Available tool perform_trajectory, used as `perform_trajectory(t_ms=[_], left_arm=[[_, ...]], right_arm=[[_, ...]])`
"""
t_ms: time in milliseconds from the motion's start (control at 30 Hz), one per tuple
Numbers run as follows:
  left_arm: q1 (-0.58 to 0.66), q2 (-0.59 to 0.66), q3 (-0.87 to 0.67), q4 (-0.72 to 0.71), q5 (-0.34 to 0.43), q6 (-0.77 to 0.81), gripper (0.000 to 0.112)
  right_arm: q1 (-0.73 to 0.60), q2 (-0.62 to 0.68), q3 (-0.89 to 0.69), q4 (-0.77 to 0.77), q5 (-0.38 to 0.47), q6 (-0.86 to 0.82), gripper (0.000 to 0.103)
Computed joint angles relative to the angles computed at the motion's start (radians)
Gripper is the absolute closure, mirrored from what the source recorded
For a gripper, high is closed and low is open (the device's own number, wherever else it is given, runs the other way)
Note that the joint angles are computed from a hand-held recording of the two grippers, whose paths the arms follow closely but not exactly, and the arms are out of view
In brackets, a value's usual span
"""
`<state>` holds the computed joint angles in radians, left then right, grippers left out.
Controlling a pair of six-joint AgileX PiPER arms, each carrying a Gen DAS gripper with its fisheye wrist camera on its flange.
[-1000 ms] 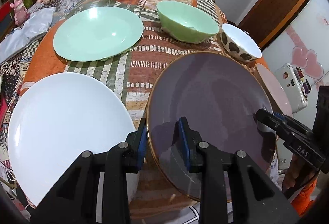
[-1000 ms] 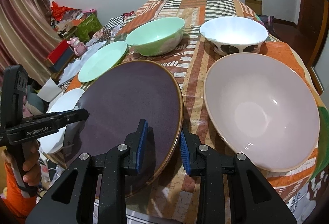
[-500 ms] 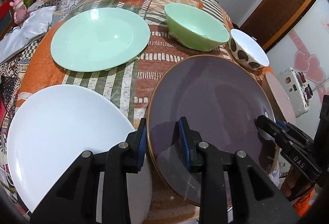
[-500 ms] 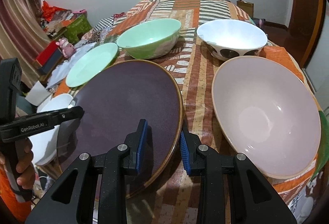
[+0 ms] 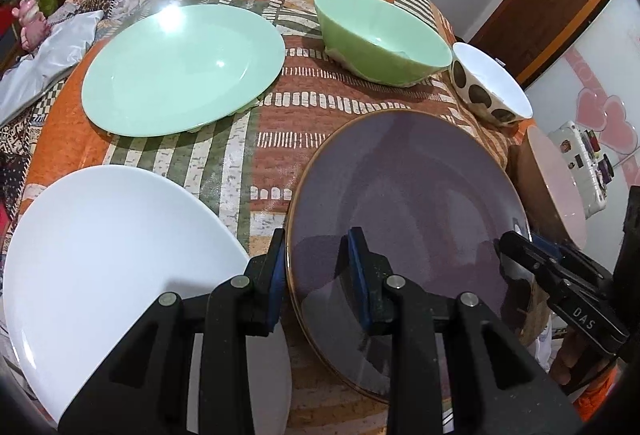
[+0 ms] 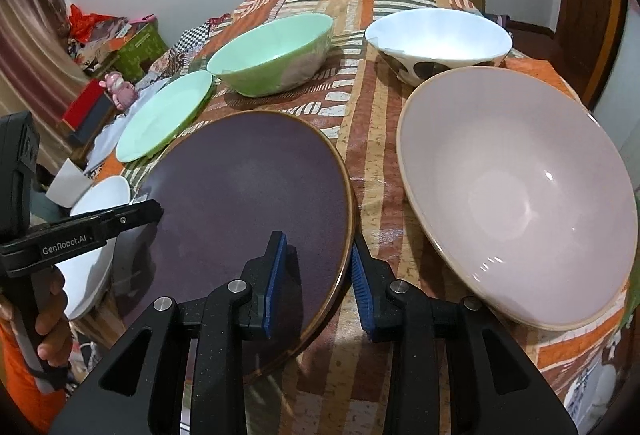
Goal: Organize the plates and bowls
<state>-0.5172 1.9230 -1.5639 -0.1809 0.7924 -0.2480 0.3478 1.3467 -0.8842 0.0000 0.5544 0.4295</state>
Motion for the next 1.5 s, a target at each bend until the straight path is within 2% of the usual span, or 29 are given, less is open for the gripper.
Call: perform_trajectory(t_ms=[200, 333, 533, 700, 767, 933, 1033, 1267, 1300, 1367, 1400, 1433, 1500], left_arm=[[-0.023, -0.021, 0.009, 0.059, 0.003, -0.055, 0.084], [-0.038, -0.092, 0.059, 0.113, -0.037, -0.083, 0.084], [-0.074, -0.175, 0.092, 0.229, -0.037, -0.165, 0.084], [-0.103, -0.251, 0.147, 0.334, -0.038, -0.263, 0.077], [-0.113, -0.286, 0.178, 0.378, -0.042, -0.307, 0.07], [-0.124, -0.377, 0.253, 0.483, -0.034, -0.42, 0.064], [-0.13, -0.433, 0.3, 0.565, -0.023, -0.493, 0.053], [-0.102, -0.548, 0.395, 0.647, 0.008, -0.567, 0.048], [-0.098, -0.563, 0.409, 0.664, 0.013, -0.579, 0.047], [-0.089, -0.595, 0.442, 0.696, 0.023, -0.602, 0.044], [-0.083, -0.607, 0.455, 0.7, 0.023, -0.605, 0.043], [-0.066, -0.623, 0.475, 0.694, 0.017, -0.599, 0.042], [-0.041, -0.643, 0.503, 0.688, 0.013, -0.598, 0.041]], right_arm=[[0.001, -0.033, 0.01, 0.003, 0.0, -0.005, 0.073], [0.016, -0.047, 0.011, 0.007, -0.008, -0.005, 0.07], [0.074, -0.071, 0.001, -0.017, -0.001, 0.011, 0.07], [0.131, -0.086, -0.023, -0.082, 0.001, 0.049, 0.07], [0.149, -0.088, -0.037, -0.098, 0.002, 0.051, 0.07], [0.178, -0.072, -0.076, -0.093, -0.004, 0.021, 0.07], [0.212, -0.053, -0.108, -0.111, -0.001, 0.017, 0.07], [0.287, 0.024, -0.188, -0.153, -0.003, 0.01, 0.069], [0.295, 0.033, -0.196, -0.14, -0.01, -0.009, 0.068], [0.311, 0.05, -0.214, -0.135, -0.015, -0.023, 0.057], [0.324, 0.062, -0.225, -0.151, -0.018, -0.016, 0.048], [0.338, 0.067, -0.23, -0.173, -0.019, 0.001, 0.044], [0.368, 0.104, -0.263, -0.21, -0.015, 0.013, 0.044]])
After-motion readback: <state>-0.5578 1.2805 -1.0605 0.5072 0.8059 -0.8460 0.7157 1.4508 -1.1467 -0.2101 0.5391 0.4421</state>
